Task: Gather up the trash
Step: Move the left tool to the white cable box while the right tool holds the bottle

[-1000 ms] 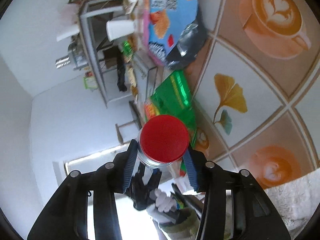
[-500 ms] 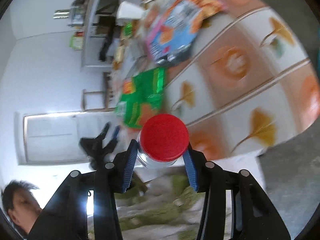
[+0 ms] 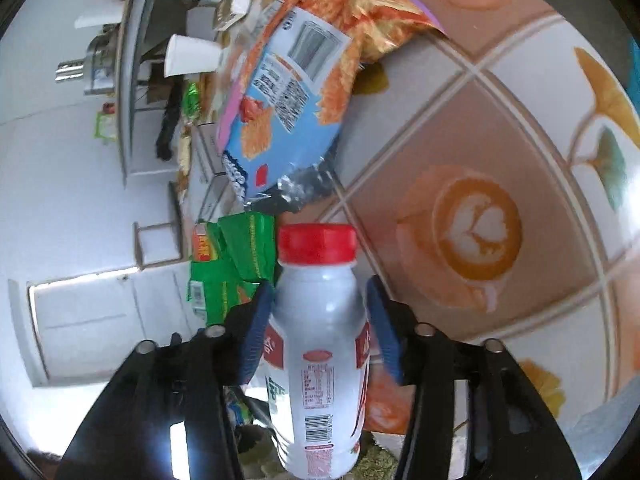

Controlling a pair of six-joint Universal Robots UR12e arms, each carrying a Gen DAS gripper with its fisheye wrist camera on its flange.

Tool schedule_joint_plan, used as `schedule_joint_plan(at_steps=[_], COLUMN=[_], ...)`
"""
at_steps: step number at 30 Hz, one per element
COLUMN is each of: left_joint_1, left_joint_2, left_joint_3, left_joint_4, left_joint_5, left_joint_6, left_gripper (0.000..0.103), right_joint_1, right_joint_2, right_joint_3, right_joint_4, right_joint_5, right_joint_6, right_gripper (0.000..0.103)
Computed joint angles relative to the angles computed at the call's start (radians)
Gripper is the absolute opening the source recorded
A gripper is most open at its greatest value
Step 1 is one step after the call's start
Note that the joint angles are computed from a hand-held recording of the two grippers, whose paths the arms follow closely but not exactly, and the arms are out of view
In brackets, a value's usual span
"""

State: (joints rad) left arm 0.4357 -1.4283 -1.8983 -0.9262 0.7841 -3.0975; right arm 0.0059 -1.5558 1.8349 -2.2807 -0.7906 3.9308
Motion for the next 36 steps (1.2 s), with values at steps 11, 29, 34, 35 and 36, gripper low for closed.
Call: schedule_joint_plan(at_steps=[11, 29, 34, 35, 36], left_joint_1=[-0.010, -0.209, -0.335, -0.351, -0.366], left_joint_2=[-0.022, -0.224, -0.314, -0.329, -0.348], left_joint_3=[0.020, 0.319, 0.409, 0.422, 0.446], left_joint_4=[0.013, 0.011, -0.024, -0.032, -0.067], left_joint_5=[0.031, 0.234, 0.442, 0.472, 0.496], left_joint_6=[-0.006, 0.413, 0.786, 0.832, 0.883], left_gripper=[0.067, 0.075, 0.083, 0.084, 0.084], right_joint_1=[0.094, 0.115, 0.110, 0.109, 0.109], right_joint_2=[-0.025, -0.012, -0.015, -0.015, -0.015], right_joint_3=[-0.055, -0.056, -0.049, -0.048, -0.048], right_joint_4=[0.099, 0.080, 0.065, 0.065, 0.065], right_joint_5=[-0.177, -0.205, -0.195, -0.193, -0.193], right_joint_6=[-0.131, -0.212, -0.202, -0.201, -0.201], right_gripper=[0.065, 0.065, 0.065, 0.065, 0.065])
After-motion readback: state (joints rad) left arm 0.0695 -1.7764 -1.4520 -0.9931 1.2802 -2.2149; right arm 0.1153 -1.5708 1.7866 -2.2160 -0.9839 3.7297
